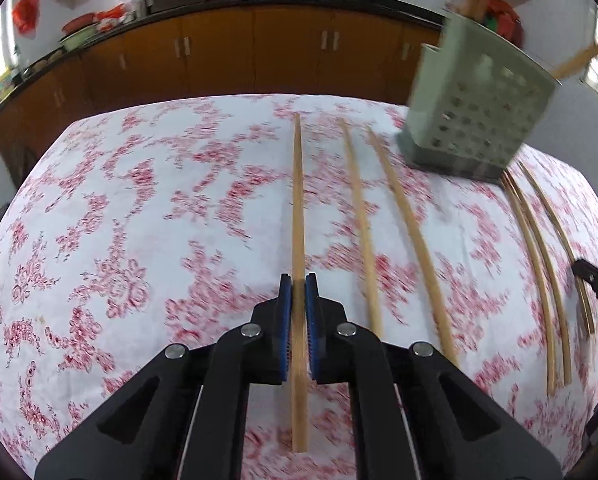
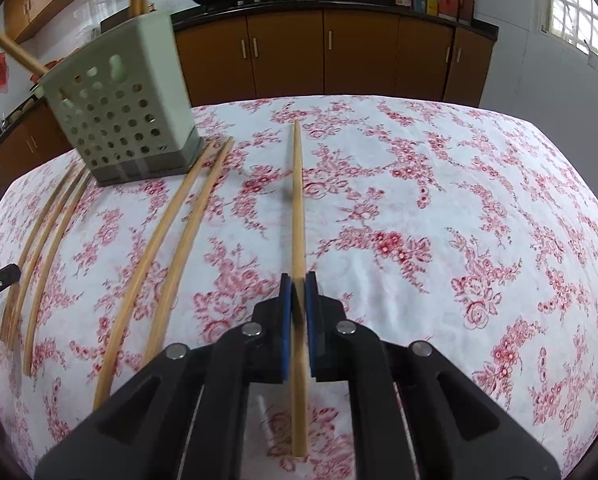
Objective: Organize utensils
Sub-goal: 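Lower the left tool onto a chopstick and close it while the right tool grasps another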
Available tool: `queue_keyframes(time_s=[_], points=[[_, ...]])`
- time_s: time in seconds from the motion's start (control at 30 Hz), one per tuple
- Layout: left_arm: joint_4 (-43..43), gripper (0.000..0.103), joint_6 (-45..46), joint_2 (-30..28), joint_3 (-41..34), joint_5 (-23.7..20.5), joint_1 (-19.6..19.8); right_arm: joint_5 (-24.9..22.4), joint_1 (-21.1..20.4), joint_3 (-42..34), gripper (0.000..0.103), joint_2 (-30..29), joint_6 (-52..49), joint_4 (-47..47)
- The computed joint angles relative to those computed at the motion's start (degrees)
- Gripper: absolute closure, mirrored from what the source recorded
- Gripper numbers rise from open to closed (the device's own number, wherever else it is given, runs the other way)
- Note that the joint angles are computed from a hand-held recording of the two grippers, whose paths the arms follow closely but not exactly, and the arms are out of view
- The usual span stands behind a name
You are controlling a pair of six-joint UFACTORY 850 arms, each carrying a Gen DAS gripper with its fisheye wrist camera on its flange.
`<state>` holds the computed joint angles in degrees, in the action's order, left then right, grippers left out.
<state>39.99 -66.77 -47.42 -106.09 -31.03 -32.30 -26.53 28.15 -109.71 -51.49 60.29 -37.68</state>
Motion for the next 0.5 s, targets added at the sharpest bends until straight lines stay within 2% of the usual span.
queue_keyframes(time_s=[0.27, 0.5], points=[[1.14, 0.095, -2.03, 2.27, 4.01, 4.7, 0.69, 0.59, -0.52, -0.07, 0.095, -0.15, 0.63, -0.22], [1.42, 0.095, -2.1, 2.91, 4.81, 4.56, 0.7, 0.69, -0.65, -0.36, 0.095, -0.36, 0.37, 0.15]])
